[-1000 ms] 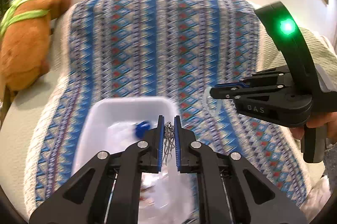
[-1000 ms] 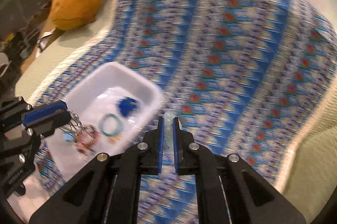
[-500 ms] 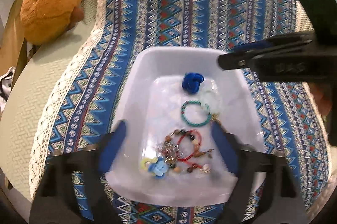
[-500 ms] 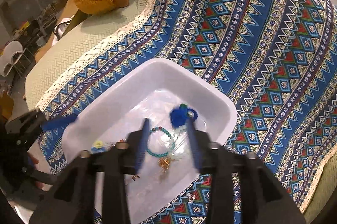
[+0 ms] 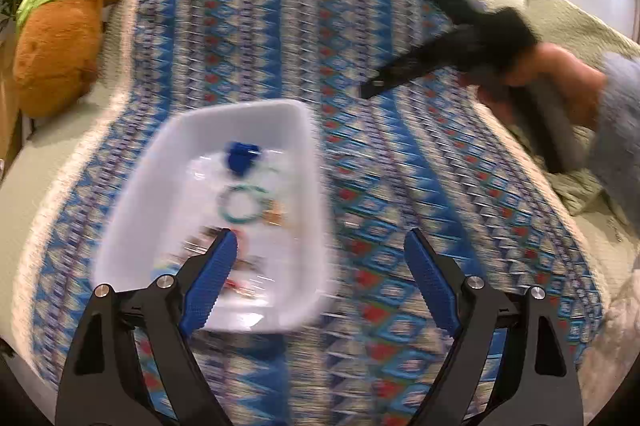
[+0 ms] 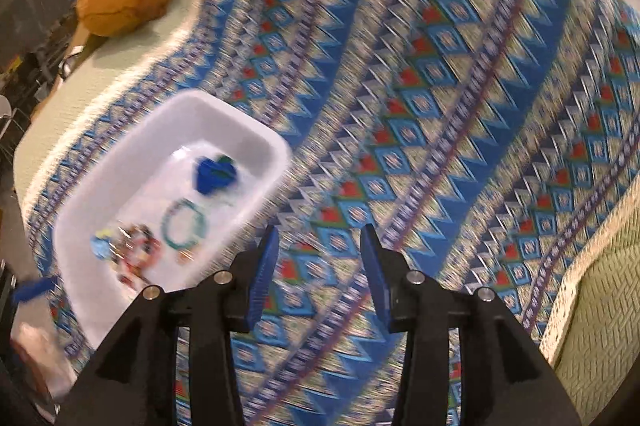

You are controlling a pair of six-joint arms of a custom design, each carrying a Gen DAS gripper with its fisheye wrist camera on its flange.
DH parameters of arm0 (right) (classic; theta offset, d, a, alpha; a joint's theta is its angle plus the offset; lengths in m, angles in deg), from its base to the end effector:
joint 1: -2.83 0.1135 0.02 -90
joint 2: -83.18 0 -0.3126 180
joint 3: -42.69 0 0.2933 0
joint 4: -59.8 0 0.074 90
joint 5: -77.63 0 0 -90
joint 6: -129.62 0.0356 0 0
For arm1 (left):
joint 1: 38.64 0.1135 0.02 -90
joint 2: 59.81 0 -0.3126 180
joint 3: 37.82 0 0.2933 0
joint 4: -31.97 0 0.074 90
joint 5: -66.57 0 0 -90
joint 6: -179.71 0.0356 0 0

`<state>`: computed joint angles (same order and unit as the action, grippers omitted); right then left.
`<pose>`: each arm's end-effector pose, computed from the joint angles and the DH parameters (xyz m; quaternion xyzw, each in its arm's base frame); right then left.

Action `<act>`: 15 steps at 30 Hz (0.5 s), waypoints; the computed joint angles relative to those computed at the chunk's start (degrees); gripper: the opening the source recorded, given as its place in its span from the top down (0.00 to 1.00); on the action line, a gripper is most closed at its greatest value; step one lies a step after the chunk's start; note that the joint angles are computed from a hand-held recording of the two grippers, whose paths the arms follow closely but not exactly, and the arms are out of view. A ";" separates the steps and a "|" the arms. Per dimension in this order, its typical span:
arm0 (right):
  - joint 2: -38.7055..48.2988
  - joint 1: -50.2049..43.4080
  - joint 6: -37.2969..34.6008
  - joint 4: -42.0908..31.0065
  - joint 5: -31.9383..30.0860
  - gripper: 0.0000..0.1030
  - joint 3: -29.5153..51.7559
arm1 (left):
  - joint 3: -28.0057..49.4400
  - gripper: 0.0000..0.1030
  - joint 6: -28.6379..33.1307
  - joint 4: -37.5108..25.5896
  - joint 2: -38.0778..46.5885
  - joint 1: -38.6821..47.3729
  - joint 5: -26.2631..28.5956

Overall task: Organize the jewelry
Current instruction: 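Grasp a small silver earring with the left tool while the right tool grasps the clear crystal bracelet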

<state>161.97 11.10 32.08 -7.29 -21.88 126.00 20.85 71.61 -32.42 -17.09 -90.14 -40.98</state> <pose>0.2979 0.0492 0.3464 -0.1526 0.9562 0.0820 0.2358 0.0980 -0.1060 0.3254 0.2137 0.9006 -0.0830 0.3693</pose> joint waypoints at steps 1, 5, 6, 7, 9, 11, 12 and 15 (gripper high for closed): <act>-0.03 -1.12 -0.74 0.52 -0.56 0.58 -1.16 | -0.57 0.18 -3.66 0.54 1.00 -4.48 -2.68; 1.00 -4.70 -4.58 3.00 -4.09 0.58 -5.68 | -1.34 0.18 -15.82 4.28 8.70 -19.36 -13.94; 1.39 -5.22 -5.72 3.76 -4.87 0.58 -6.81 | -1.16 0.18 -17.60 4.97 10.78 -21.53 -15.98; 1.83 -5.54 -6.52 4.44 -5.47 0.58 -7.60 | -1.16 0.18 -18.61 6.07 12.80 -22.72 -17.38; 2.83 -6.05 -7.74 6.18 -6.66 0.58 -9.05 | -0.80 0.18 -21.09 8.21 17.69 -23.79 -19.28; 3.43 -6.36 -8.01 7.51 -8.02 0.58 -9.99 | -0.56 0.18 -22.54 9.94 21.26 -23.80 -20.38; 3.81 -6.48 -8.18 7.99 -8.55 0.58 -10.31 | -0.39 0.18 -22.70 10.99 23.21 -23.25 -20.41; 4.66 -6.29 -9.10 9.19 -9.12 0.58 -10.74 | -0.49 0.18 -22.56 14.02 26.39 -20.82 -20.15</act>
<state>166.63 4.81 22.98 1.90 -31.00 115.27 20.36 49.05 -18.39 9.30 -110.96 -61.13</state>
